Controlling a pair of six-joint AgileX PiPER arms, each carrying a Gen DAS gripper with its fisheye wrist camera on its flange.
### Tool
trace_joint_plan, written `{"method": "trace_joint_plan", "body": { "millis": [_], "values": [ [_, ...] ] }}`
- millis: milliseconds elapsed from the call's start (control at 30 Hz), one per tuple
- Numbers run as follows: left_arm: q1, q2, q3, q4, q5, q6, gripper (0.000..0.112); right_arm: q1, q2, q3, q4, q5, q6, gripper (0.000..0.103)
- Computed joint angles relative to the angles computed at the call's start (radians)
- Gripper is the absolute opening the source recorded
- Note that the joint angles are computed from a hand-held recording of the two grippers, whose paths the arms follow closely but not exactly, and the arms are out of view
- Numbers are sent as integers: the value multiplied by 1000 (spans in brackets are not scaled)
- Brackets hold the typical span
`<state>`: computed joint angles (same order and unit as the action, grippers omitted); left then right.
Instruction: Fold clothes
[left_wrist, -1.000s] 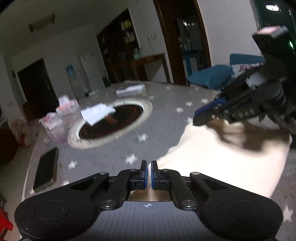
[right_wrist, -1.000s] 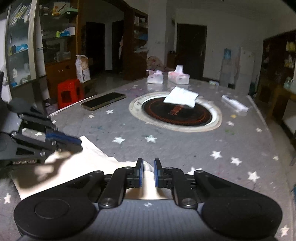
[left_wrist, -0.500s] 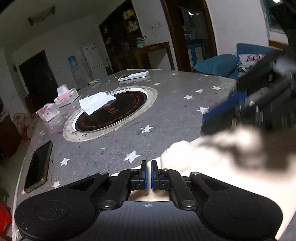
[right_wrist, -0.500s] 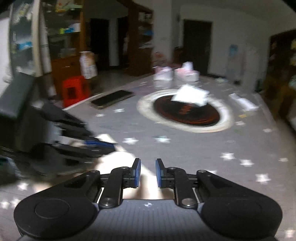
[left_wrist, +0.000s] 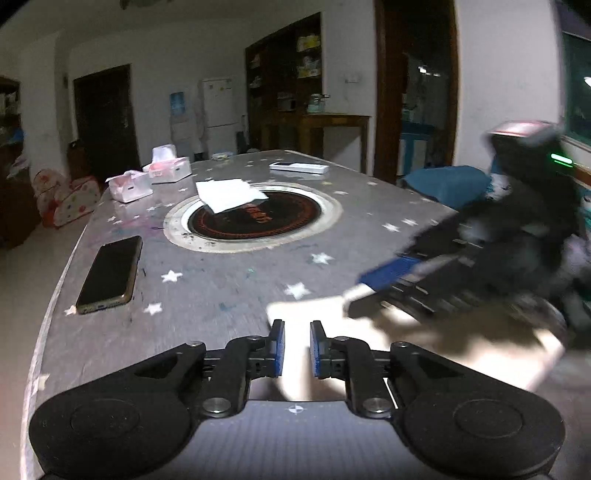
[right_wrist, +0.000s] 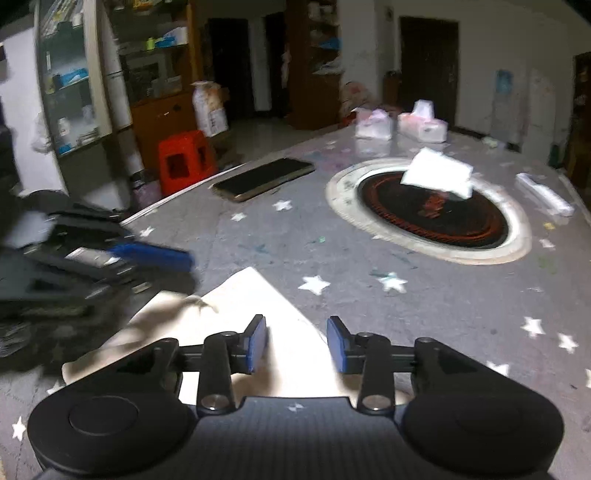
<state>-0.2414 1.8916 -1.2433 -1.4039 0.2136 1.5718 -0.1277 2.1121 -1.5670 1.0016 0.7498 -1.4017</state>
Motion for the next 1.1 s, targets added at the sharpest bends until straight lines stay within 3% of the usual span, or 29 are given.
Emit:
{"method": "trace_joint_plan", "body": {
  "millis": [100,167,233,300,400,467,567,667,833,967,1100],
  "values": [
    [2,-63,92,-74,-3,79,31,5,5,2,-4,4,-5,17],
    [2,-82,122,-169,-6,154,32,17,-28,61,53,-61,-80,7],
    [-2,-96,142,-275,-7,252,32,29,-64,123,135,-135,-172,7],
    [-10,-95,136,-313,0,298,32,40,-55,118,119,-158,-154,7],
    [-24,-59,77,-197,6,203,32,51,-36,104,101,-179,-139,9],
    [-34,-14,15,-43,7,54,29,49,-39,96,89,-182,-101,17],
    [-41,60,-78,174,25,-154,26,11,-47,83,90,-134,-51,17],
    [-53,123,-148,362,20,-336,26,-44,-119,159,128,-97,-117,17],
    [-63,149,-154,293,-11,-280,27,-117,-210,292,132,-80,-229,17],
    [-70,139,-147,378,-10,-377,26,-148,-216,369,189,-153,-327,17],
    [-65,121,-122,369,7,-408,25,-186,-207,390,244,-131,-375,17]
  ]
}}
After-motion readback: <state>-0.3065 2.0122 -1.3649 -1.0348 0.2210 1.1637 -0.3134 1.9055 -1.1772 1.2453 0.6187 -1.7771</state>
